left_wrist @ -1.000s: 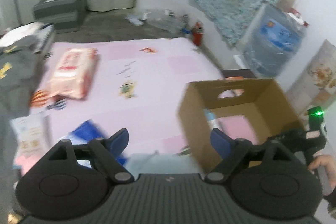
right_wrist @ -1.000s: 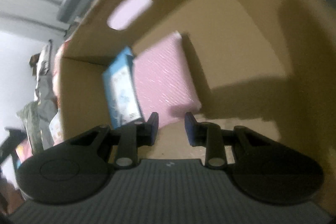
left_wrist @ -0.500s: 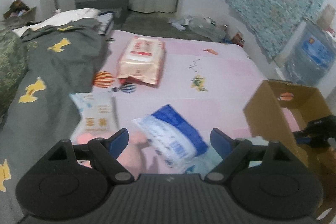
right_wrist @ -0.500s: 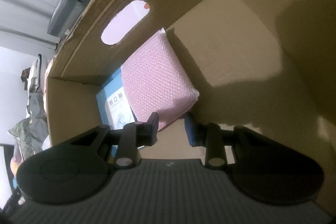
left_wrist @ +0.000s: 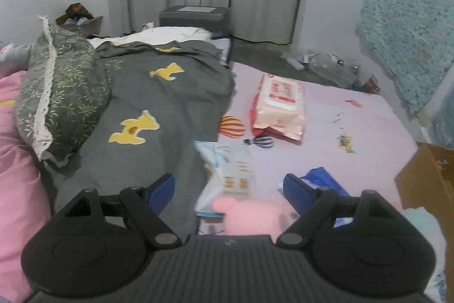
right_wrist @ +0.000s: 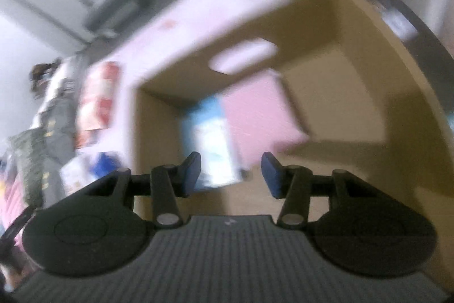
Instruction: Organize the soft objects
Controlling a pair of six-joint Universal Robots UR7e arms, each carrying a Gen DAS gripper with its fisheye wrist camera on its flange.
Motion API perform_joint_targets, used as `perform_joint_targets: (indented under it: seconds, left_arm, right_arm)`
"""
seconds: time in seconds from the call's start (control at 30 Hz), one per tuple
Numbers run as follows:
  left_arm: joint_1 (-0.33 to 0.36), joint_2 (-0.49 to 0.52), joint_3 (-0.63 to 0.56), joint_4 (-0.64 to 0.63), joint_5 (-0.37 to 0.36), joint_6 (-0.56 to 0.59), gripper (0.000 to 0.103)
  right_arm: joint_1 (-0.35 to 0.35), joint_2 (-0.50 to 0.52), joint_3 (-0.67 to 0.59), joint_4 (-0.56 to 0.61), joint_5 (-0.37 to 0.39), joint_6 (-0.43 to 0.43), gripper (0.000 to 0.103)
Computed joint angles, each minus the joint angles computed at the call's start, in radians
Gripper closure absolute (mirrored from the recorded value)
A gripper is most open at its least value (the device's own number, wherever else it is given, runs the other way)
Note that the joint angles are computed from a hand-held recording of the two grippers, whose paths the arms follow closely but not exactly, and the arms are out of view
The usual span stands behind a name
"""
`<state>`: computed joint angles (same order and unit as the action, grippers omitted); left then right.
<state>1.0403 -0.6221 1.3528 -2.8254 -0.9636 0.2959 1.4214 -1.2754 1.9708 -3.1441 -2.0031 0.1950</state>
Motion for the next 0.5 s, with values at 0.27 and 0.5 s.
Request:
perform_joint_targets:
  seconds: [0.27,0.5]
  left_arm:
    - [0.017,0.103,-0.137,0.048,0.052,0.094,0.049]
    - [0.057,0.246,-0.428,0.375,0.051,0.002,0.066]
  right_arm:
    - [0.092,0.313,-0.434,0.276,0.29,-0.096,0.056]
    - [0.118,0.72,-1.005,0.633,0.323,-0.07,0.057]
